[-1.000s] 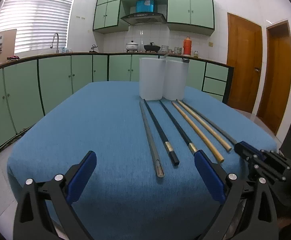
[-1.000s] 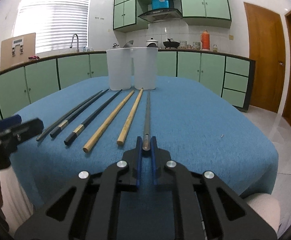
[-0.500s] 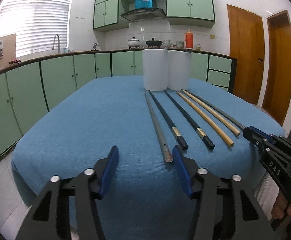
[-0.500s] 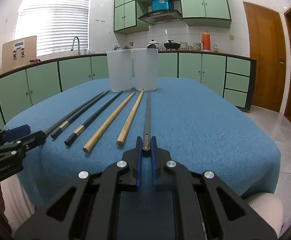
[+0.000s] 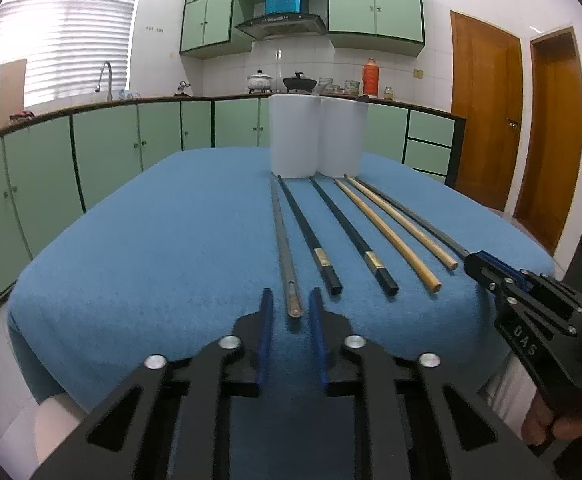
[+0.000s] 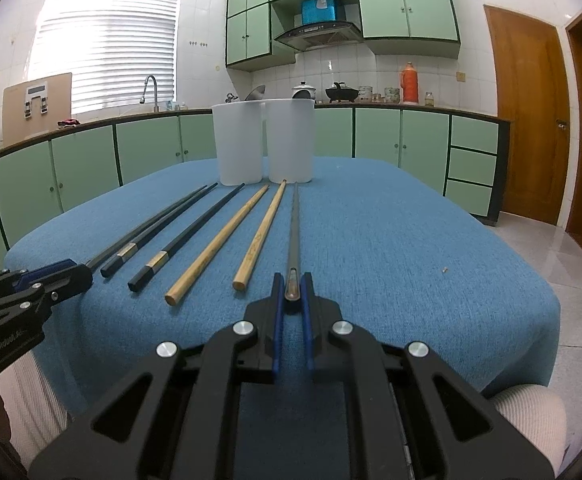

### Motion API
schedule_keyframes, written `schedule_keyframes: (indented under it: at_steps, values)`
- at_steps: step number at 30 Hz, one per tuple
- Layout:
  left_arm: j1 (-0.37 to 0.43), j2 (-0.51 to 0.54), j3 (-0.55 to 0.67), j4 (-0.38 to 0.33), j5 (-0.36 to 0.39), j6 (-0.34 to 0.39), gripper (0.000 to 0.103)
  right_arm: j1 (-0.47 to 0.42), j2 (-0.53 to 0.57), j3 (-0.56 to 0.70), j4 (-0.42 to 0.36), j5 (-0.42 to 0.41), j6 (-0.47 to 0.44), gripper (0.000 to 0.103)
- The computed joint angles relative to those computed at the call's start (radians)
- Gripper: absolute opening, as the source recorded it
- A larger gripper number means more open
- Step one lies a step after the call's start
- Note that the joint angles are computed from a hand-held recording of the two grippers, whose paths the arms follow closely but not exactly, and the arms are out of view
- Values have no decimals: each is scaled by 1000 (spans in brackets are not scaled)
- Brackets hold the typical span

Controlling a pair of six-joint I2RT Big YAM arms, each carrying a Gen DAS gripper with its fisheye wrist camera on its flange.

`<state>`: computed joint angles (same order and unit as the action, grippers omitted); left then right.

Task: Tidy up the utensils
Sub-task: 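Close the left tool on the other grey metal chopstick while the right tool holds its own, then carry both grey metal chopsticks to the white holder and lower them in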

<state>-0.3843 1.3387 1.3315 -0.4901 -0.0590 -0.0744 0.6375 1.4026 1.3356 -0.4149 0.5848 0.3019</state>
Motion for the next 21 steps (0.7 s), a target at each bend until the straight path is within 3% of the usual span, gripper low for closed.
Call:
schedule_keyframes:
  at_steps: [1,8,15,21]
  values:
    - [-2,-2,-1,-2,3,-3,9,0,0,0,2,0,-1,8]
    - [-8,0,5,-8,-19,-12,8,0,4,15,-24,0,-6,7]
    - [-16,-14,38,-2,-51,4,7,-30,-25,50,-79,-62,17,7]
    - [-12,-29,85,30,-59,32,7,-50,-56,105,-101,-63,-52,7]
